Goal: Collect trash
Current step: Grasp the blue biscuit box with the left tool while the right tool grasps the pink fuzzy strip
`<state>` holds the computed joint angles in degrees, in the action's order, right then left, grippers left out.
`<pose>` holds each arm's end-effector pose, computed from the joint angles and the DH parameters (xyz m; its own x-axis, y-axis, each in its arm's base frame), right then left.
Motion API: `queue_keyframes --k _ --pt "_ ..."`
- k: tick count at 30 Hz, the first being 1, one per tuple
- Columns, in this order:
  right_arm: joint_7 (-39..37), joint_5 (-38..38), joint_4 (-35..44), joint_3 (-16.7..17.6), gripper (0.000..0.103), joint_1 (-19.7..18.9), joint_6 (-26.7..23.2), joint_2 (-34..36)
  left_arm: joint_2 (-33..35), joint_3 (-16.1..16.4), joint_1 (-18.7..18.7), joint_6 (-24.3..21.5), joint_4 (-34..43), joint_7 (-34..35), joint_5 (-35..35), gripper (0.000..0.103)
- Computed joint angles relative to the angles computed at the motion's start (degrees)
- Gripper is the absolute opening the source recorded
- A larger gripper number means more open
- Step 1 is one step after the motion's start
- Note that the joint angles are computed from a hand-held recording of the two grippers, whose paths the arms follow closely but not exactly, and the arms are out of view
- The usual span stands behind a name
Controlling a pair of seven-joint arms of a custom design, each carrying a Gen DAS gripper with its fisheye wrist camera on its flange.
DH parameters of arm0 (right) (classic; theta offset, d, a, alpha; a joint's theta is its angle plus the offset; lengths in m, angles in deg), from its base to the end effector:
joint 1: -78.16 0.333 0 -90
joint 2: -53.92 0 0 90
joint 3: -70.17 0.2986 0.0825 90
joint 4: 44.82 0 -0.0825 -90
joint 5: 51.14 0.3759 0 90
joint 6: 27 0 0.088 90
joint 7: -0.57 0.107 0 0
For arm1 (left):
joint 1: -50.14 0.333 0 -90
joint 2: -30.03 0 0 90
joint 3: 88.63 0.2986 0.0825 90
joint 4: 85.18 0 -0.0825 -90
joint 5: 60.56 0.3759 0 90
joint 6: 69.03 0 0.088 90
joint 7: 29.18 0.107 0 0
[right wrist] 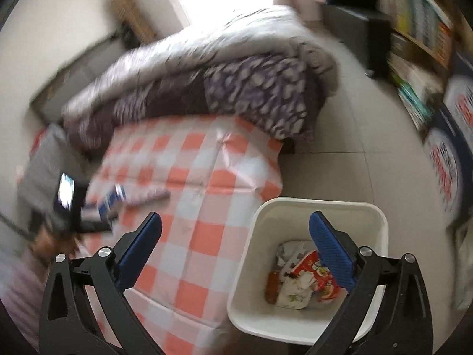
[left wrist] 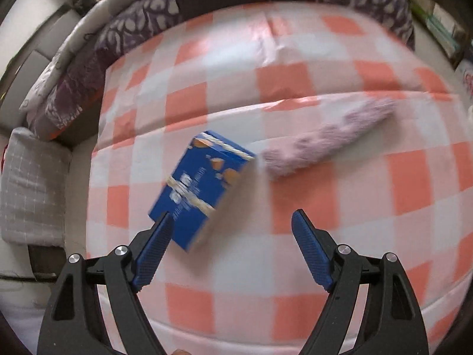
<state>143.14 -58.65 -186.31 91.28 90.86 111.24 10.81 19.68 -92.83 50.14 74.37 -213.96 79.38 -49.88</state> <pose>0.3086 0.2397 0.5875 -0.1765 -0.9583 -0.2246 -0.7184 0.2814 -0.6362 0.5207 -0.0408 0.4749 -0.4327 -0.8514 -0.2964 -0.7900 0.5165 -0.3303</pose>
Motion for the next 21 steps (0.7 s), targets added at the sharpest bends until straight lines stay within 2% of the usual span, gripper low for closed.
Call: queue_keyframes --k 3,5,7,9,10,12,13,16,21 --pt "-8.3 1.0 6.2 -2.4 0.096 2.9 -1.6 9.2 4.7 0.8 0.4 0.2 3.9 3.8 -1.2 0.080" --pt "-18.7 2.1 11.1 -5.4 0.096 6.2 -0.1 16.6 7.7 1.0 0.9 -0.5 6.8 7.8 -3.2 0.080" --pt "-28.7 -1.2 16.4 -5.8 0.096 7.4 3.1 24.5 9.5 0.9 1.4 -1.8 9.1 13.0 -8.0 0.082" --pt "-40.6 2.3 21.6 -8.2 0.096 10.6 5.0 31.6 10.8 0.7 2.2 -4.5 11.4 16.9 -11.8 0.081" --pt "-43.5 2.4 23.7 -8.4 0.096 11.2 5.5 34.4 10.9 0.5 2.5 -5.4 11.9 18.6 -13.5 0.080" --pt "-51.4 2.7 30.4 -8.9 0.096 12.7 5.7 42.5 11.1 0.5 3.5 -8.3 12.7 23.4 -18.9 0.064" --pt "-55.6 4.6 33.9 -9.2 0.096 13.4 4.9 46.4 10.5 0.5 3.8 -8.8 12.1 25.1 -20.9 0.063" --pt "-60.6 3.8 42.9 -10.5 0.095 15.8 2.9 55.6 7.6 1.3 4.6 -7.4 7.9 28.9 -26.0 0.061" --pt "-66.7 5.0 50.8 -12.3 0.085 18.1 -0.1 63.1 0.3 4.3 4.9 -4.8 -1.6 32.8 -32.5 0.061"
